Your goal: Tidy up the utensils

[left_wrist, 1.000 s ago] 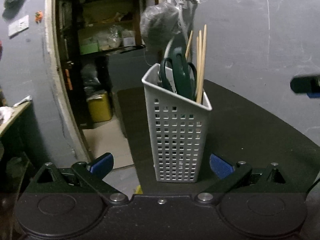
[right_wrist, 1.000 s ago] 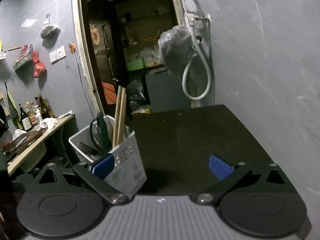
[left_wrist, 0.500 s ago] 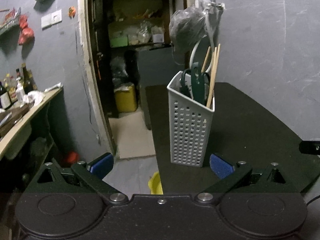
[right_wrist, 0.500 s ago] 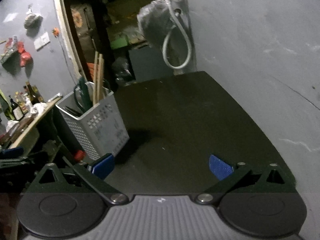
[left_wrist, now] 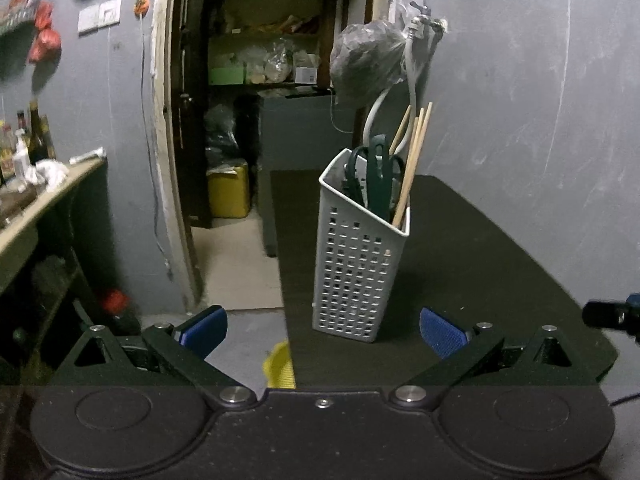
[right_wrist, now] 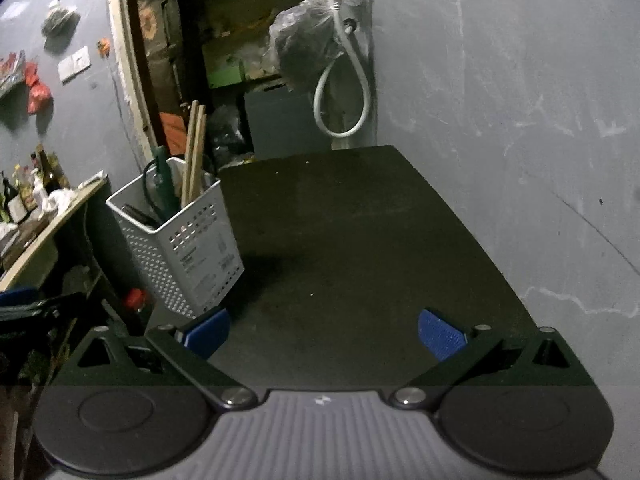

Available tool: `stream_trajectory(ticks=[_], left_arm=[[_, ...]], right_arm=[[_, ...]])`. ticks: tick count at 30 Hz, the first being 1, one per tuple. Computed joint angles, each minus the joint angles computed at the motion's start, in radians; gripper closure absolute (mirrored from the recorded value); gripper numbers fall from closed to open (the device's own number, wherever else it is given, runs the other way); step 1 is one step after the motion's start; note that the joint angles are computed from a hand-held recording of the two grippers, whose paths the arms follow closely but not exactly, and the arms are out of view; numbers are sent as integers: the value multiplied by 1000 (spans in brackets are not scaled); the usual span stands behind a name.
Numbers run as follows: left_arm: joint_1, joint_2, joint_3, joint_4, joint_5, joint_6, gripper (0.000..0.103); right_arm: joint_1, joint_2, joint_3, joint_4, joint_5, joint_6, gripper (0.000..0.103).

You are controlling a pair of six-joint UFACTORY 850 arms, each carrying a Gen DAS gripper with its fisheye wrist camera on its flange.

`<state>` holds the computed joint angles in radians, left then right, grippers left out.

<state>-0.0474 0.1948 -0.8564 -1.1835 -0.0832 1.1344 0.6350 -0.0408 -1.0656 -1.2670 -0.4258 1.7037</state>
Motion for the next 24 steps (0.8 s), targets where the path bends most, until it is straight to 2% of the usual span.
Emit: stream_trajectory(ticks=[2,8,10,13,24], left_arm=[[-2,-4,1,-14,-5,2,1],[-14,8,12,234,-15,-219,1],[-12,13,17,236,-21,-210,1],[-3,24,26,139,-39,-107,1],[8,41,39,-20,-50,74,1]], right_arm=[[11,2,-5,35,-23,-38,0],[26,25,12,73,-59,-54,0],[27,29,18,87,-64,-50,0],[30,37,28,83,-71,-25,0],[45,54,46,37,-75,39,0]])
